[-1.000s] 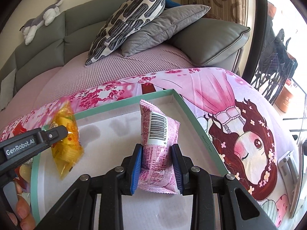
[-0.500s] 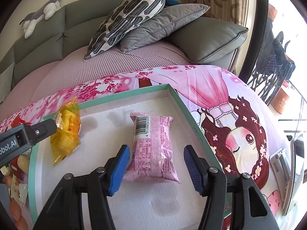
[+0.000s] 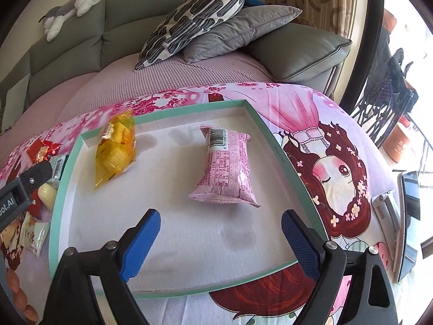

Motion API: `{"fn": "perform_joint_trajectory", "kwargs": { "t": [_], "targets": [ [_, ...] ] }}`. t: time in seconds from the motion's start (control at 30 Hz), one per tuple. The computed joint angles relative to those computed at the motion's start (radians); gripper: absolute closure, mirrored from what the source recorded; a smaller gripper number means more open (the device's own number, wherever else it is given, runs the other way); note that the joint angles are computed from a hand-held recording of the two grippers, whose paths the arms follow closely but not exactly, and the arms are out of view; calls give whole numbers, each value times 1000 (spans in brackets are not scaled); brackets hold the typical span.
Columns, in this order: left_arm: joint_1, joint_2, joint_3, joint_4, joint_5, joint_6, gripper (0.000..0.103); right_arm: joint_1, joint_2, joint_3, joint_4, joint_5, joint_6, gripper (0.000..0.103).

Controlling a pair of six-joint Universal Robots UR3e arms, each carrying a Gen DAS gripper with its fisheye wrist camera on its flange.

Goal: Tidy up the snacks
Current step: 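Withdraw both tools from the tray back toward the snack pile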

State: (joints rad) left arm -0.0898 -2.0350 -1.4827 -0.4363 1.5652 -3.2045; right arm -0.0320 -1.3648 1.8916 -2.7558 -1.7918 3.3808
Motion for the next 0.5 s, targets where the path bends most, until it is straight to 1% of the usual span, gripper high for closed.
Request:
{"fn": "perform_joint_trajectory", "kwargs": {
  "t": [0.07,0.1,0.17,0.23,0.33,0.5],
  "targets": [
    [5,27,-50,25,18,-5,10,6,-21,26,3,27,18,9],
    [3,38,-75,43,41,-11,10,12,-27,34,7,34,23,9],
    [-14,54,-111,62,121,-21,10,37,-19,22,32,17,26,9],
    [-12,72,-159,97,156,-9,10,59,0,0,41,-5,22,9],
    [11,97,-217,120,152,13,10,75,20,-25,46,4,27,9],
    [52,108,-220,81,144,17,10,114,73,-86,65,-13,28,9]
  ]
}}
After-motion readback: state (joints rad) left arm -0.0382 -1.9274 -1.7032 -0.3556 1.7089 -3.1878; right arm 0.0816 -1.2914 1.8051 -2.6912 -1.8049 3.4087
